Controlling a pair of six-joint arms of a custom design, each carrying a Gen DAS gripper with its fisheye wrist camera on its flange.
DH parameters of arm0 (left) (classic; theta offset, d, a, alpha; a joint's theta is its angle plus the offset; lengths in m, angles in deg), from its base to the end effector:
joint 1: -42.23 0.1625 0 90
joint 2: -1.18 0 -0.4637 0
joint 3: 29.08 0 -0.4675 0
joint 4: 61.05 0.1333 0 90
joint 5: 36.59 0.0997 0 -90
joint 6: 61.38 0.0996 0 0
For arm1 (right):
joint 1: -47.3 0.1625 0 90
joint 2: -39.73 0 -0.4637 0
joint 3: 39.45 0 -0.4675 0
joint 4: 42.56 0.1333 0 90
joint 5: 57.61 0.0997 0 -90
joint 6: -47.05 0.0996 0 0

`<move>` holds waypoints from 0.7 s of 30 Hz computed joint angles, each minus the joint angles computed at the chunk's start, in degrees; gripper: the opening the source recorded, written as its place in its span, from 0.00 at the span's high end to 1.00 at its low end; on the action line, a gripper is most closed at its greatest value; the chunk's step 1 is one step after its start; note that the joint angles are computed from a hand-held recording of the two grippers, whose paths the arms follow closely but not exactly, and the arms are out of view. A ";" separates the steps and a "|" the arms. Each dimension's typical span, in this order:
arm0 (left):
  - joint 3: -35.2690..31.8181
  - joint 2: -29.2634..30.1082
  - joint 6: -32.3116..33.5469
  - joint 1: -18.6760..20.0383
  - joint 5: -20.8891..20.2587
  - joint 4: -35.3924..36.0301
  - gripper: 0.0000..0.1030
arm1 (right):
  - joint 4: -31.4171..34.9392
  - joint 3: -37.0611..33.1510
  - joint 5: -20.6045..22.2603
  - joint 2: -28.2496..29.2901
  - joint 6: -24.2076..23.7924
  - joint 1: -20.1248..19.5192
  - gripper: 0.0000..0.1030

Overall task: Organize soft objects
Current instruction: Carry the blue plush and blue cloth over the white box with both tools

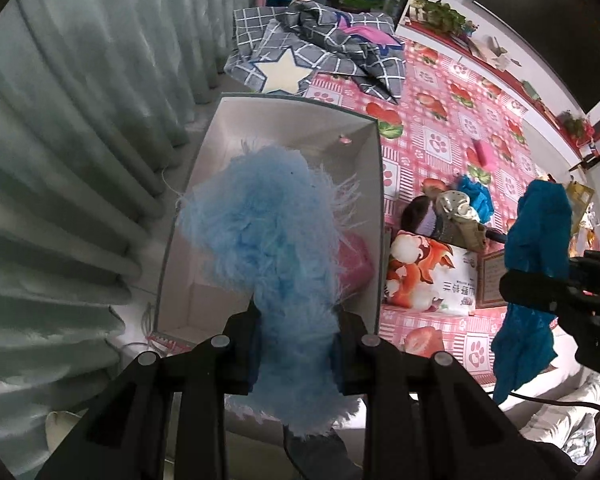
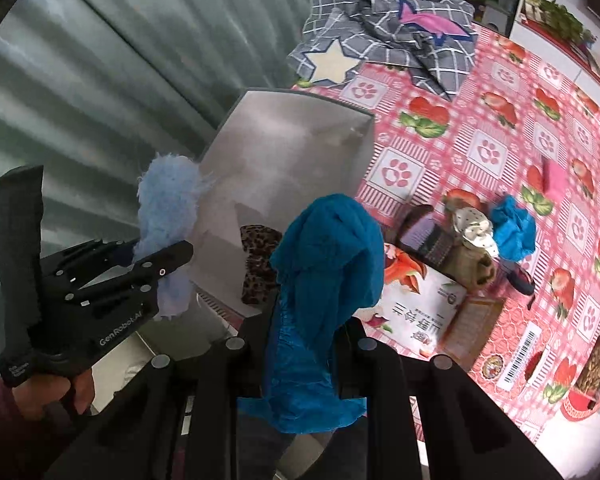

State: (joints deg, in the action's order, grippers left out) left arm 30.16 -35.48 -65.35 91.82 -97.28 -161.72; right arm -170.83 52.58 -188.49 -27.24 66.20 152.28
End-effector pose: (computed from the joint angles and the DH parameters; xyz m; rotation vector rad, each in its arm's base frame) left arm -0.4340 -0.7906 0.1543 0.8776 2.4399 -0.0057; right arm 0.2517 -0.6771 0.3407 -0.1965 -2.4653 0.5437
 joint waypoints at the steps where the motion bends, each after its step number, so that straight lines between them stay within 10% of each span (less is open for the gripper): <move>1: -0.05 -0.02 -0.15 0.08 0.03 0.15 0.70 | 0.22 -0.31 0.08 0.26 -0.17 -0.01 0.79; 21: -0.56 0.08 -0.64 0.60 0.12 0.71 0.70 | 2.29 -3.27 1.27 2.41 -1.57 -0.43 0.79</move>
State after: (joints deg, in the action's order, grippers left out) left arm 29.60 -35.41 -65.99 92.41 -97.16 -161.01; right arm -168.54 49.31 -187.22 -24.83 64.63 151.85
